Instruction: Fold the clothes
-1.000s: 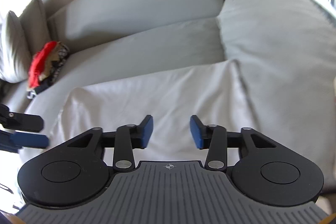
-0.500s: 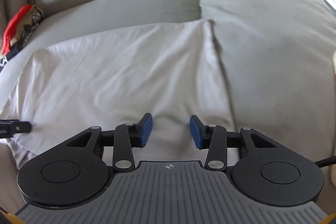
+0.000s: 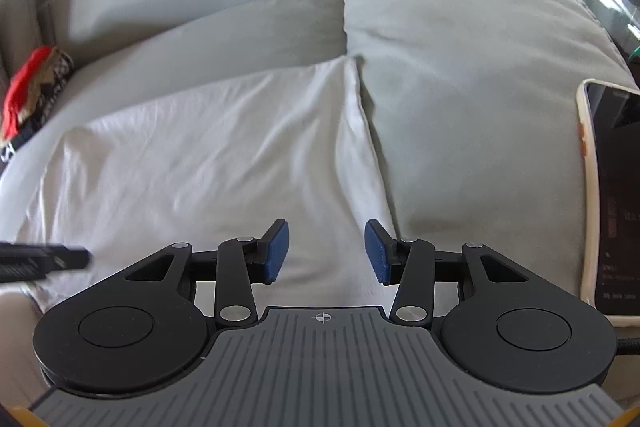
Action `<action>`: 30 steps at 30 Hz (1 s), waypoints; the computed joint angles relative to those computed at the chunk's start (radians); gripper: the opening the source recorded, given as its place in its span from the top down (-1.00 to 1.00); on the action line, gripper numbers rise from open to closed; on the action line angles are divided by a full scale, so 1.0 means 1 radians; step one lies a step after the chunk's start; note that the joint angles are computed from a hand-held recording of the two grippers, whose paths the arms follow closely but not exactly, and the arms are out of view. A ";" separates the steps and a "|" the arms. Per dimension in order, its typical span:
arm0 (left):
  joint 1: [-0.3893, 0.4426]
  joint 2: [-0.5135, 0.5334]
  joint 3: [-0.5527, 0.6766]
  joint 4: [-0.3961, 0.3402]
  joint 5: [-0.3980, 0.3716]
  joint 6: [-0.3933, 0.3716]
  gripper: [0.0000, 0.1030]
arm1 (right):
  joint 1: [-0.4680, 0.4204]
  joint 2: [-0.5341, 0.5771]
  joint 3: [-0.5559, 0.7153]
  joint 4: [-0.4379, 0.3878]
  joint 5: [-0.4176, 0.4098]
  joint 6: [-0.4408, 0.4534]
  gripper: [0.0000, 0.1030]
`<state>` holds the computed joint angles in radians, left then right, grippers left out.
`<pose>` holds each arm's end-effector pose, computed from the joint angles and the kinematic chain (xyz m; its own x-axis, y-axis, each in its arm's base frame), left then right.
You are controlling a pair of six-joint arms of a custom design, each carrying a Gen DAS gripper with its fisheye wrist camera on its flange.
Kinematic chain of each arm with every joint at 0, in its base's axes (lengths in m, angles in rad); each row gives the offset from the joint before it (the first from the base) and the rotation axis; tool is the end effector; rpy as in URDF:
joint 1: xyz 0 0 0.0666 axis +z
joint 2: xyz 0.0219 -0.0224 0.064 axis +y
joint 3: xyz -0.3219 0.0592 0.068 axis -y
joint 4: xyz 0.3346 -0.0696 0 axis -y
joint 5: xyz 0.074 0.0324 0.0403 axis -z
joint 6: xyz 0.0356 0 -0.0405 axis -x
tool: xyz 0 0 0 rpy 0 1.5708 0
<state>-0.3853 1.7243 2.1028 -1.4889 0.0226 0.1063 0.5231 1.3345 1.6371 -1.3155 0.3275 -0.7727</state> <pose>0.4608 -0.1882 0.4637 -0.8664 0.2369 -0.4396 0.2948 0.9532 -0.0673 0.3428 0.1840 0.4677 -0.7534 0.3285 -0.5696 0.2800 0.9441 0.1742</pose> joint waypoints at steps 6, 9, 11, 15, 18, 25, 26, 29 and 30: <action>-0.038 -0.009 -0.066 0.022 -0.021 -0.040 0.21 | -0.056 -0.018 -0.027 0.085 0.014 0.016 0.06; -0.029 -0.007 -0.062 0.016 0.000 -0.036 0.20 | -0.126 -0.010 -0.038 0.168 -0.008 0.026 0.06; -0.021 -0.002 -0.054 0.009 0.016 -0.030 0.19 | -0.181 0.006 -0.047 0.237 -0.059 0.028 0.07; -0.020 0.000 -0.054 0.013 0.020 -0.034 0.19 | -0.292 0.073 -0.052 0.355 -0.251 -0.061 0.17; -0.015 0.003 -0.053 0.014 0.031 -0.036 0.18 | -0.346 0.107 -0.060 0.427 -0.334 -0.186 0.21; -0.003 0.006 -0.054 0.018 0.055 -0.042 0.15 | -0.428 0.179 -0.011 0.451 -0.555 -0.264 0.22; -0.002 0.007 -0.054 0.018 0.058 -0.042 0.15 | -0.437 0.184 -0.012 0.461 -0.592 -0.258 0.23; 0.001 0.002 -0.060 0.022 0.067 -0.040 0.15 | -0.459 0.196 -0.017 0.492 -0.672 -0.253 0.34; 0.002 0.000 -0.063 0.024 0.069 -0.040 0.15 | -0.464 0.202 -0.019 0.503 -0.690 -0.255 0.35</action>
